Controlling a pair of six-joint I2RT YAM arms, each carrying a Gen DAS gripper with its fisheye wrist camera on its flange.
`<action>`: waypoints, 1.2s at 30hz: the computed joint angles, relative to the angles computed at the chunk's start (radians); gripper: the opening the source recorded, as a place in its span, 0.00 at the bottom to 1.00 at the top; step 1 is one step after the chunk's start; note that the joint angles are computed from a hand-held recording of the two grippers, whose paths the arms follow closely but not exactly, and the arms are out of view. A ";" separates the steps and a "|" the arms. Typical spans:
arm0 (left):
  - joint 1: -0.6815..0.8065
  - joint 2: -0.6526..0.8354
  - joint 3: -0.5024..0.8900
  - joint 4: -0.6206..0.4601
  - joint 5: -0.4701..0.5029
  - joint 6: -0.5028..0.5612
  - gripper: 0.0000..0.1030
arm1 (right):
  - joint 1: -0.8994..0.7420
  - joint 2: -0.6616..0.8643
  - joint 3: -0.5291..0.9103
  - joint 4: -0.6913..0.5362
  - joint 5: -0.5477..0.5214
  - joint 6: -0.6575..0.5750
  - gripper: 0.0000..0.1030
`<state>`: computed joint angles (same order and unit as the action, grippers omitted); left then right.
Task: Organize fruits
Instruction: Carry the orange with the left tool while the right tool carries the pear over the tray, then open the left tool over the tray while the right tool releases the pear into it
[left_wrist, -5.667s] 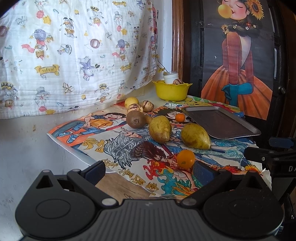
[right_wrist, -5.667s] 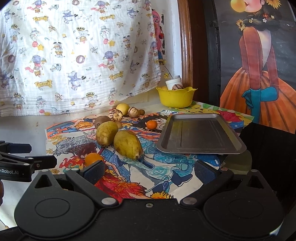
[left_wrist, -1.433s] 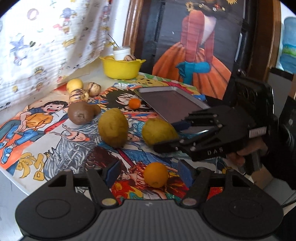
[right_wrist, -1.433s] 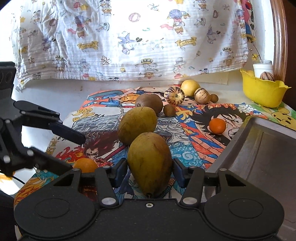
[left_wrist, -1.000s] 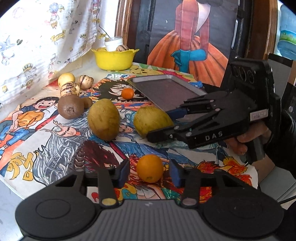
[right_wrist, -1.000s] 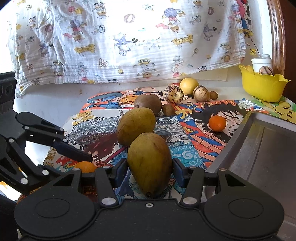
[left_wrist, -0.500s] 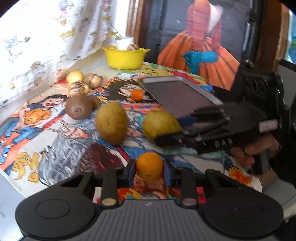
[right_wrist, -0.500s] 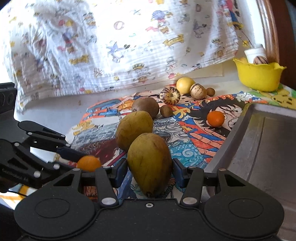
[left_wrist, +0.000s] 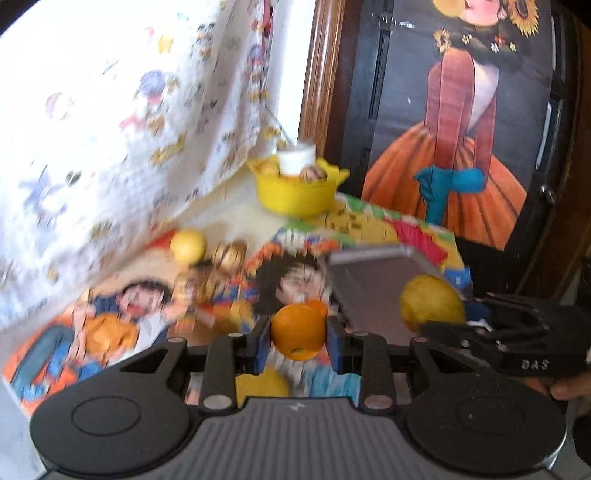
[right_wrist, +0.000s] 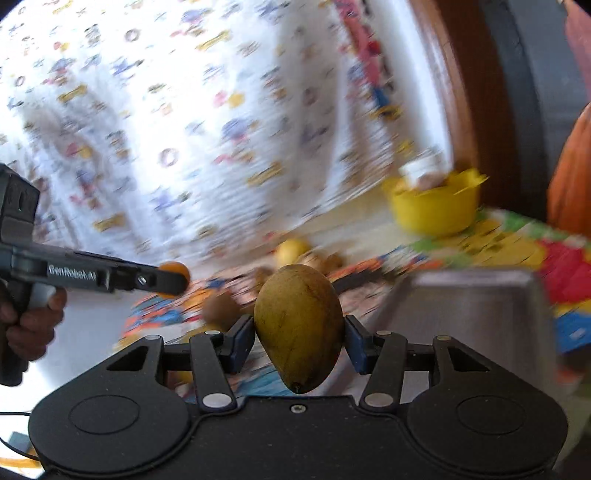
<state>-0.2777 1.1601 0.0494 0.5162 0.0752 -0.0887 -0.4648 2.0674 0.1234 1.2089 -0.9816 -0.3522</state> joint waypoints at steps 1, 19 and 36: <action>-0.010 0.041 0.038 0.009 0.001 -0.015 0.34 | -0.024 -0.045 0.023 -0.070 0.002 -0.009 0.52; -0.214 0.976 0.803 0.114 -0.124 -0.150 0.34 | -0.006 0.250 0.626 -0.320 0.283 -0.001 0.52; -0.211 1.231 1.075 -0.019 -0.129 -0.088 0.34 | 0.032 0.341 0.735 -0.396 0.364 -0.115 0.53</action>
